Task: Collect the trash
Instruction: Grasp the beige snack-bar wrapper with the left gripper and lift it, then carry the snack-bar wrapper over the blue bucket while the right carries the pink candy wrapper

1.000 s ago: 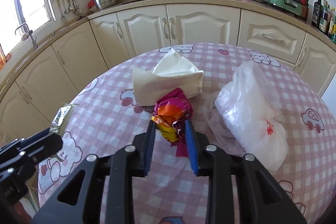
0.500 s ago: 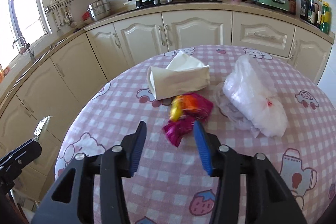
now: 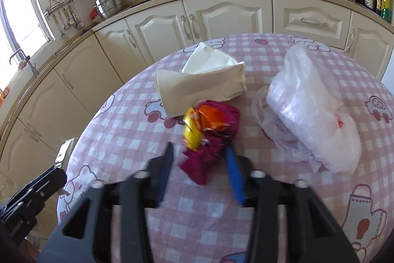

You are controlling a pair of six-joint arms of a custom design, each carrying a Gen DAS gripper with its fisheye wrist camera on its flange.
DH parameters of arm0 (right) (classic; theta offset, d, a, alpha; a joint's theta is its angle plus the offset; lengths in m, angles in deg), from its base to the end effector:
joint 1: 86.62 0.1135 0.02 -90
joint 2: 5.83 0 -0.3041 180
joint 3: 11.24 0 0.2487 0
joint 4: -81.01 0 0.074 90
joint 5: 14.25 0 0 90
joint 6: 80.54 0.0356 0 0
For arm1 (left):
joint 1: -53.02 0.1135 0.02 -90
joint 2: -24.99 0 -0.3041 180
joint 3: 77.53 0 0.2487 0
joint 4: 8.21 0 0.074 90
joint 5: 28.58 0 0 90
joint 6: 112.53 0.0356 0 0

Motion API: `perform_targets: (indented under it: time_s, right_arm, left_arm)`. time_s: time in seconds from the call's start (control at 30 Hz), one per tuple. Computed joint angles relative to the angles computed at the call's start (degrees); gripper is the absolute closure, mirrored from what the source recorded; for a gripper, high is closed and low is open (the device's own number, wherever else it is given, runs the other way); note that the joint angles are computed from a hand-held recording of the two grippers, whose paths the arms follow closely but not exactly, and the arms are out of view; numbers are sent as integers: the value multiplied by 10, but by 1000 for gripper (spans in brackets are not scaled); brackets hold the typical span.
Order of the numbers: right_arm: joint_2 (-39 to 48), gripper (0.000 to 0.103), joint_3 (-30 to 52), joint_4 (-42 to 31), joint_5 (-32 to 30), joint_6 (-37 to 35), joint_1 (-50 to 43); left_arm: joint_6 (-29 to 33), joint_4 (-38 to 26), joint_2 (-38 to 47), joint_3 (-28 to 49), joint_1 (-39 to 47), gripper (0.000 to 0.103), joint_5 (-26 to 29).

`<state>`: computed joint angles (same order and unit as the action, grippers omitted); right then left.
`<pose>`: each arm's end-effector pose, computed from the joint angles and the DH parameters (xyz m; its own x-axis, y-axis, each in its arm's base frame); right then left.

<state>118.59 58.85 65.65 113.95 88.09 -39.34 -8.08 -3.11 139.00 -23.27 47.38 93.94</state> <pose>0.2688 0.2586 0.0667 -0.5487 0.5414 -0.6370 0.5386 0.8117 0.2260 0.3257 -0.0514 0.0916 -0.6881 0.2794 -0.6697 0.5825 0.7630 -0.2802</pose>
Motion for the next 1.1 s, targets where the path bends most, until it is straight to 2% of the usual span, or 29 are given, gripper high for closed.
perform_targets:
  time_s: [0.27,0.37,0.53,0.77,1.07,1.1]
  right_arm:
    - [-10,75,11,-19,29,10,37]
    - [-14,75,37,-29,42,1,64]
    - [4,75,128,-53,50,-52,97]
    - [90,75,313,-86,10,-153,112]
    - [262,75,620,-185,-69,-235,115]
    - [291,75,673,-207,-81,-245,114]
  left_arm:
    - [26,-16,-27,-19,33,81,19]
    - [40,-32,-41,-22,60,81,33]
    - [74,-70,-53,-15,132,81,59]
    - [129,-122,-46,14,235,81,83]
    - [163,-159,27,90,328,81,68]
    - [162,-162,41,102,336,81,62]
